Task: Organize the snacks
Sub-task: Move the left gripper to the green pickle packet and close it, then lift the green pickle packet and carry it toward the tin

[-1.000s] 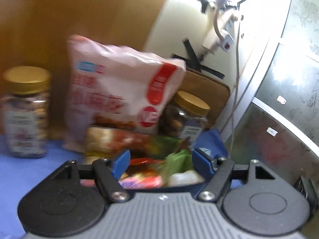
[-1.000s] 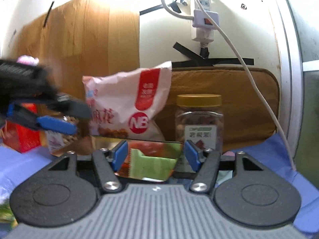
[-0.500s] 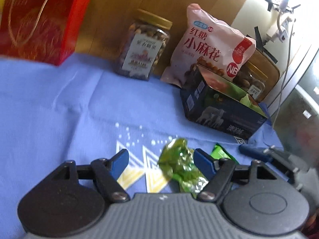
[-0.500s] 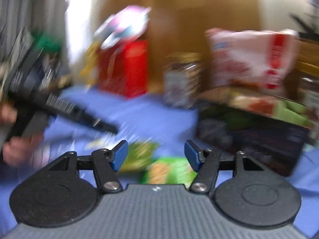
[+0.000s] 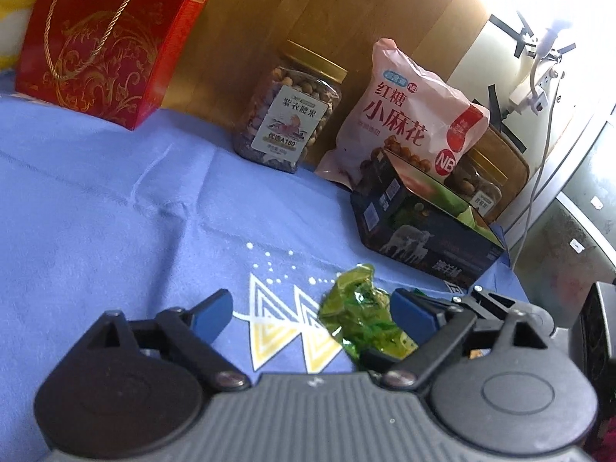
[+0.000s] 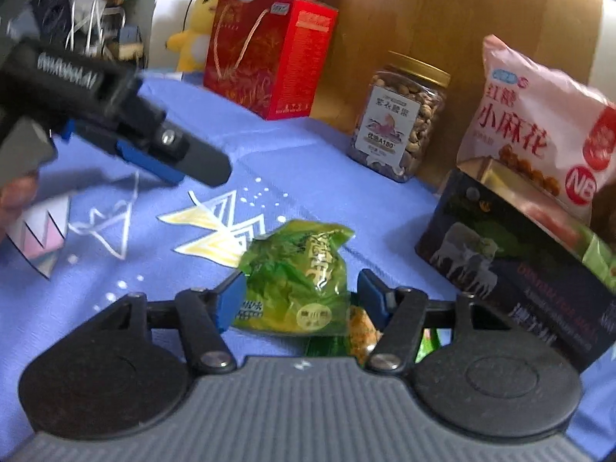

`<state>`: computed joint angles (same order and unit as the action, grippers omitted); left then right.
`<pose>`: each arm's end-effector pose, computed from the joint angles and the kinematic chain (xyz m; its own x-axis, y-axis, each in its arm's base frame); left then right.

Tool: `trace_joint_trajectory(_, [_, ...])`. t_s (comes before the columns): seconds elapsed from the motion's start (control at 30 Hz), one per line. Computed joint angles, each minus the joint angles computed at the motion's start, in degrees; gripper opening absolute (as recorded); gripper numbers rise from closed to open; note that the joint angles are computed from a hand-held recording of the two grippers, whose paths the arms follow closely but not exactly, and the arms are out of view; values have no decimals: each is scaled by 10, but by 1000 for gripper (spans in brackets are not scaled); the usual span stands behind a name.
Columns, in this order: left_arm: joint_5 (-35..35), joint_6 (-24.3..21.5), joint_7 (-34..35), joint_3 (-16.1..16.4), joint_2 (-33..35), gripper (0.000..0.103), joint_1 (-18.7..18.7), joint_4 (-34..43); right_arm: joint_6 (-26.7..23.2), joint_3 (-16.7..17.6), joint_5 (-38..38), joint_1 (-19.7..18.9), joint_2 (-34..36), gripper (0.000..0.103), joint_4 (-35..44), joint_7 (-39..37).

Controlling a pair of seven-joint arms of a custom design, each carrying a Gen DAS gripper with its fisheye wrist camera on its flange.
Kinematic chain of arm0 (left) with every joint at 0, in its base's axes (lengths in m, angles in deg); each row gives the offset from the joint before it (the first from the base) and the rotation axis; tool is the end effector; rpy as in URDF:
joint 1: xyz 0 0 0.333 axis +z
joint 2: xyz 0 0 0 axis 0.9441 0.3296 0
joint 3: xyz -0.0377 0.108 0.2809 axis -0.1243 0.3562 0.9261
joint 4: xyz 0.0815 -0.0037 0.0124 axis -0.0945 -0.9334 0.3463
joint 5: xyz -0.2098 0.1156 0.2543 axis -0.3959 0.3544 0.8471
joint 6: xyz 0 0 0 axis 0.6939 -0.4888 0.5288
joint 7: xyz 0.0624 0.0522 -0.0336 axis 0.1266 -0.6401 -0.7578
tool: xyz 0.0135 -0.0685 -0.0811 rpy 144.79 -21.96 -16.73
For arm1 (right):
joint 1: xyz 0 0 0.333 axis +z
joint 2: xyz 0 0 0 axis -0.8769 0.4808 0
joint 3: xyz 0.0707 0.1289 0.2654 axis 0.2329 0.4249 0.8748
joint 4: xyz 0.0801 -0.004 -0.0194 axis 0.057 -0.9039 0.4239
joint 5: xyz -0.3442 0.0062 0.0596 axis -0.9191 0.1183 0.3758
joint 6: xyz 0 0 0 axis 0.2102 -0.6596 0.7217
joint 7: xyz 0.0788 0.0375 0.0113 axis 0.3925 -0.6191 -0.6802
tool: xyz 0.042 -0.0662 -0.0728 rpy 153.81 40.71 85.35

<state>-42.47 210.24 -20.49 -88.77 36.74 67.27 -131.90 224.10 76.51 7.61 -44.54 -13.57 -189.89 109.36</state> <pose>0.5425 -0.2620 0.4752 -0.1540 -0.8626 0.4818 -0.6625 -0.2716 -0.6980 0.5527 0.2776 0.4754 0.6987 -0.6790 0.2254 -0.2915 -0.5579 -0.7770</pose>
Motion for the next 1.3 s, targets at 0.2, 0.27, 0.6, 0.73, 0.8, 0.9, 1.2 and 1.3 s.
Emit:
trace_joint_trajectory(0.2, [12, 17, -1, -45, 9, 94, 38, -8, -121, -32, -17, 8, 25, 59, 76, 61])
trace_joint_trajectory(0.27, [20, 22, -4, -64, 8, 94, 56, -15, -130, -34, -7, 8, 25, 32, 80, 63])
trace_joint_trajectory(0.6, [158, 74, -81, -280, 46, 94, 279, -40, 117, -144, 291, 214, -64, 16, -72, -284])
trace_joint_trajectory(0.73, [237, 77, -118, -380, 103, 97, 365, -39, 210, -313, 229, 395, -59, 16, -128, -258])
trace_joint_trajectory(0.8, [266, 69, -133, -412, 130, 98, 388, -35, 204, -324, 165, 402, -66, 17, -150, -219])
trace_joint_trajectory(0.9, [295, 63, -151, -426, 137, 100, 398, -35, 214, -260, 107, 343, -65, 17, -164, -196])
trace_joint_trajectory(1.2, [254, -47, -152, -390, 115, 37, 348, -2, 267, -144, 46, 229, -65, 25, -188, -135])
trace_joint_trajectory(1.3, [233, -44, -137, -382, 116, 16, 343, -5, 258, -115, 20, 187, -82, 41, -204, -112])
